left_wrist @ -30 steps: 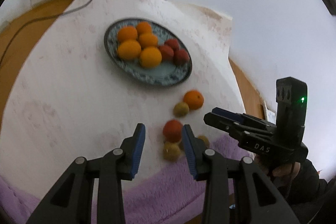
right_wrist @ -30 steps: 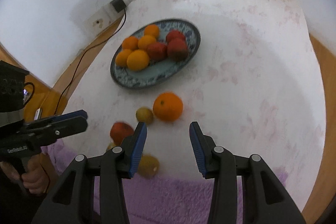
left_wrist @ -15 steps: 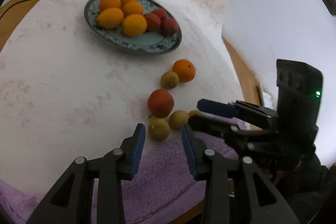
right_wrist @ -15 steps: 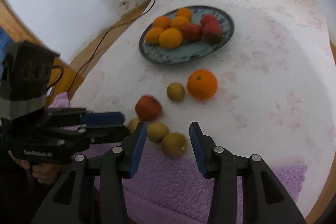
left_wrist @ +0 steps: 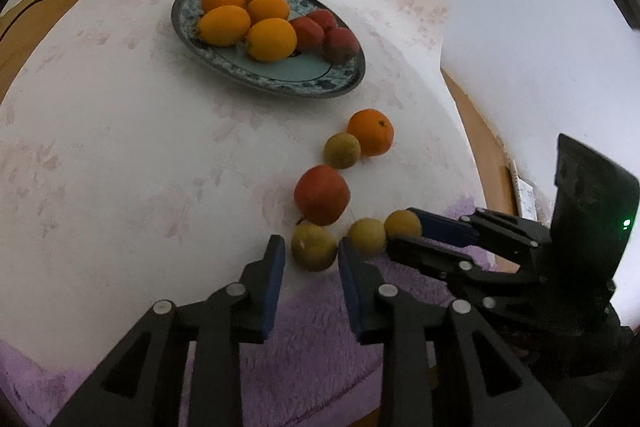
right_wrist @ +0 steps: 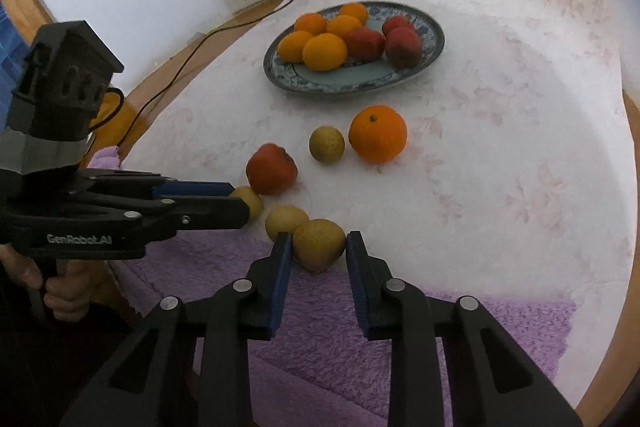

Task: Organize fruits
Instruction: 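Grasp a small yellow-green fruit with the left tool while the right tool grasps another, then carry both small yellow-green fruits onto the plate and open both tools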

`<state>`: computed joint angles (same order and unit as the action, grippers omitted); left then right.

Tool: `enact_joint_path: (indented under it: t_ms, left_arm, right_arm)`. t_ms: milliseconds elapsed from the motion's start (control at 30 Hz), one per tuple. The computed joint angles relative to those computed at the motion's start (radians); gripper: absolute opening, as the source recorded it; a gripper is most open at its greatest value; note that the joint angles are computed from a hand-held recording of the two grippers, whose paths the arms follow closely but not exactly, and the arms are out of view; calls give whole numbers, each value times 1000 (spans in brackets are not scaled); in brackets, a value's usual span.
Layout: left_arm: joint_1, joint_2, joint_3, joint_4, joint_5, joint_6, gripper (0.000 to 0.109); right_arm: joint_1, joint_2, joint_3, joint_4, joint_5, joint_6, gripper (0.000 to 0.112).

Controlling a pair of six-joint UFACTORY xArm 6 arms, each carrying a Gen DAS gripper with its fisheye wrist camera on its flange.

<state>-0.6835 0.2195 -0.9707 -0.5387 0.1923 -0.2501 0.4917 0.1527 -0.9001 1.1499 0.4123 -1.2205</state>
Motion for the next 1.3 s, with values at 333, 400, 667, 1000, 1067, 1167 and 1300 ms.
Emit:
enact_joint_path:
  t_ms: [333, 400, 667, 1000, 1067, 1167, 1300]
  left_arm:
    - [2, -101, 63, 254, -49, -163, 25]
    - [17, -109, 59, 366, -52, -249, 25]
    - [64, -80, 0, 499, -37, -340, 25]
    - [112, 67, -173, 341, 22, -138, 25]
    - [121, 104, -206, 334, 44, -131, 25]
    - [132, 143, -237, 249, 44, -78, 25]
    - [134, 185, -279, 84, 60, 59, 25]
  right_arm:
    - [-32, -19, -53, 108, 35, -64, 29]
    - [-30, -14, -72, 116, 32, -68, 29]
    - [-29, 53, -177, 87, 51, -37, 29]
    - [-26, 231, -388, -62, 79, 75, 29]
    - [-19, 267, -415, -113, 64, 119, 29]
    - [-23, 300, -444, -116, 69, 133, 29]
    - [-12, 327, -466, -146, 43, 146, 29]
